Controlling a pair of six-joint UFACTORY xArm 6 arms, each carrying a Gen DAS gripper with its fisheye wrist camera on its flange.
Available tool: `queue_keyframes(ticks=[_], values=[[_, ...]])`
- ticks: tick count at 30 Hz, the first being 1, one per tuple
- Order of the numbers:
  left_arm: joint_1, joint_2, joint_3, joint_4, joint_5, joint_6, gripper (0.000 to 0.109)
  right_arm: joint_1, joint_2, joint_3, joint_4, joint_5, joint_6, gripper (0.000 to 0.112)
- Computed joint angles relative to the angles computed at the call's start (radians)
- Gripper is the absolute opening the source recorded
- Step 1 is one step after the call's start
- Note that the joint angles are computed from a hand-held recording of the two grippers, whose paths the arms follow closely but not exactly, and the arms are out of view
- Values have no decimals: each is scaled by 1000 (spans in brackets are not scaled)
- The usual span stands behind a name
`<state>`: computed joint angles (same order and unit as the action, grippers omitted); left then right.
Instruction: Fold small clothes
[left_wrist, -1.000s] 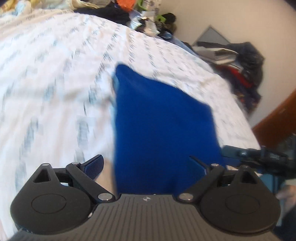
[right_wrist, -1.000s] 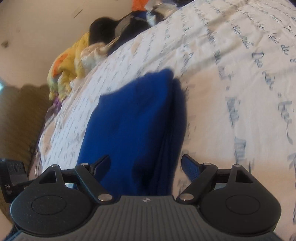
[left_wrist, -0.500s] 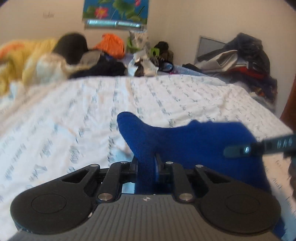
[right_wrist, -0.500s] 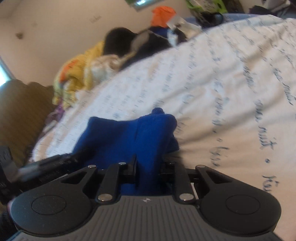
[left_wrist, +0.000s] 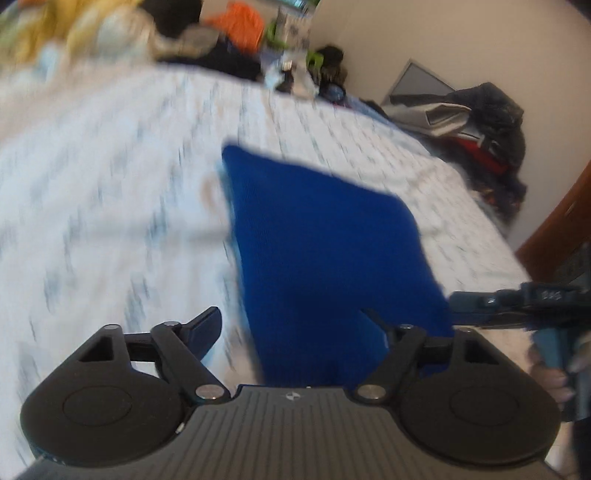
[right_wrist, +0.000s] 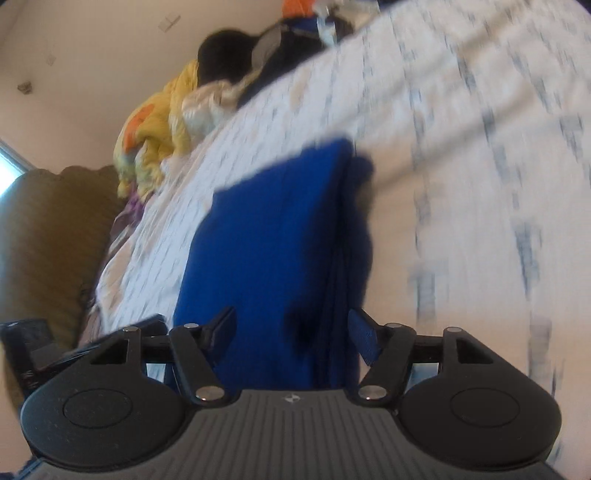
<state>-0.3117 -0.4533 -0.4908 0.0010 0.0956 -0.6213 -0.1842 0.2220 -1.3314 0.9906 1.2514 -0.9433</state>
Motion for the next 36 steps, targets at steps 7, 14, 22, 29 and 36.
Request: queue_keyframes(ticks=[7, 14, 22, 29, 36], values=[[-44, 10, -4, 58, 53, -120, 14, 27, -74, 112, -47, -60, -55, 13], [-33, -76, 0, 252, 196, -173, 19, 28, -146, 175, -100, -87, -160, 14], [-83, -57, -112, 913, 175, -552, 86, 37, -122, 55, 47, -158, -160, 57], [-72, 238, -250, 872, 122, -521, 85, 285, 149, -209, -196, -387, -26, 55], [-80, 254, -267, 945, 140, -576, 89, 312, 242, -341, -295, -437, 98, 56]])
